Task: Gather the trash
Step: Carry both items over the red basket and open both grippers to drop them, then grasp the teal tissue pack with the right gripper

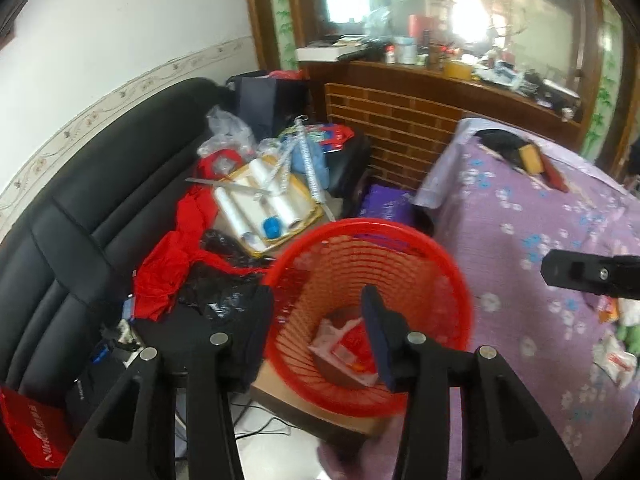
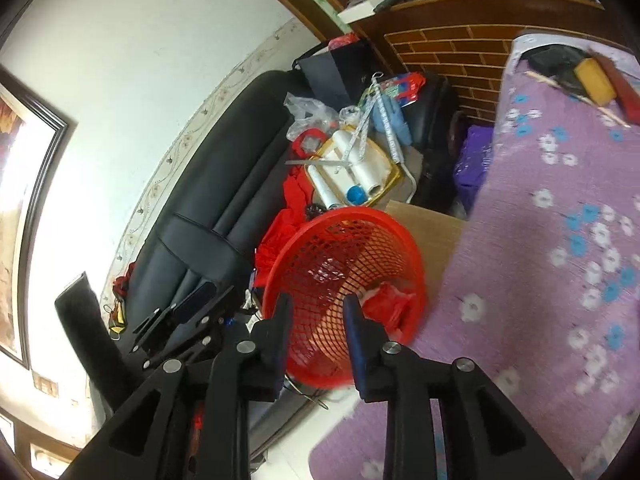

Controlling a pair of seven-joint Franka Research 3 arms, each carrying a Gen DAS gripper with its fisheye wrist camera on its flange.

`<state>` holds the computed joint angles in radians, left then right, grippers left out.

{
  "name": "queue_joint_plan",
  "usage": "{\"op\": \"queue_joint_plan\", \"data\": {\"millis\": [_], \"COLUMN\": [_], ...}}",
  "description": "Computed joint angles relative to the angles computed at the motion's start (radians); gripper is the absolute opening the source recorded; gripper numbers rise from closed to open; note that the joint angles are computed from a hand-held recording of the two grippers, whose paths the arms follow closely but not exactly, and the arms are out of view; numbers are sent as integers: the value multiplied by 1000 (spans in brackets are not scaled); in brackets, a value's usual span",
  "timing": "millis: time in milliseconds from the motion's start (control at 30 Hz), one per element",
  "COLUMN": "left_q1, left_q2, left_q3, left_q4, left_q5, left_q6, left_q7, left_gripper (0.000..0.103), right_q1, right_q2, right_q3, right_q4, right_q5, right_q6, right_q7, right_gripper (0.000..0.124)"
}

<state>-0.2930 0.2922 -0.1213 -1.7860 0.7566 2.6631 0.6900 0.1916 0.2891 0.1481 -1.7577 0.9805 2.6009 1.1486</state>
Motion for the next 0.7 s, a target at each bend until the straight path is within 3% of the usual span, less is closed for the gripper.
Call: {"op": "queue_joint_plan", "data": {"millis": [67, 367, 467, 600, 700], "left_q1": [-16, -99, -144, -183, -222], "left_q2": [-22, -12, 27, 96, 163], "left_q3": [-13, -110, -122, -158, -172], "left_q4": [-29, -16, 36, 127, 226], "left_q5": [10, -113, -140, -250, -317], "left_q6": [17, -3, -27, -58, -113], "left_q7": [-8, 74, 93, 164, 200], "left_gripper": [44, 49, 49, 50, 52], "right_q1": [-18, -25, -64, -194, -234], "right_q2": [-83, -442, -562, -662, -674], "right_q3": [-1, -137, -187, -197, -287], "right_q4": [-105, -561, -708, -851, -888], "right_q5": [49, 135, 46, -219, -231], "right_q6": [2, 35, 78, 147, 114], "right_q7": [-60, -189, -103, 153, 220], "right_gripper": [36, 37, 38, 46, 51]}}
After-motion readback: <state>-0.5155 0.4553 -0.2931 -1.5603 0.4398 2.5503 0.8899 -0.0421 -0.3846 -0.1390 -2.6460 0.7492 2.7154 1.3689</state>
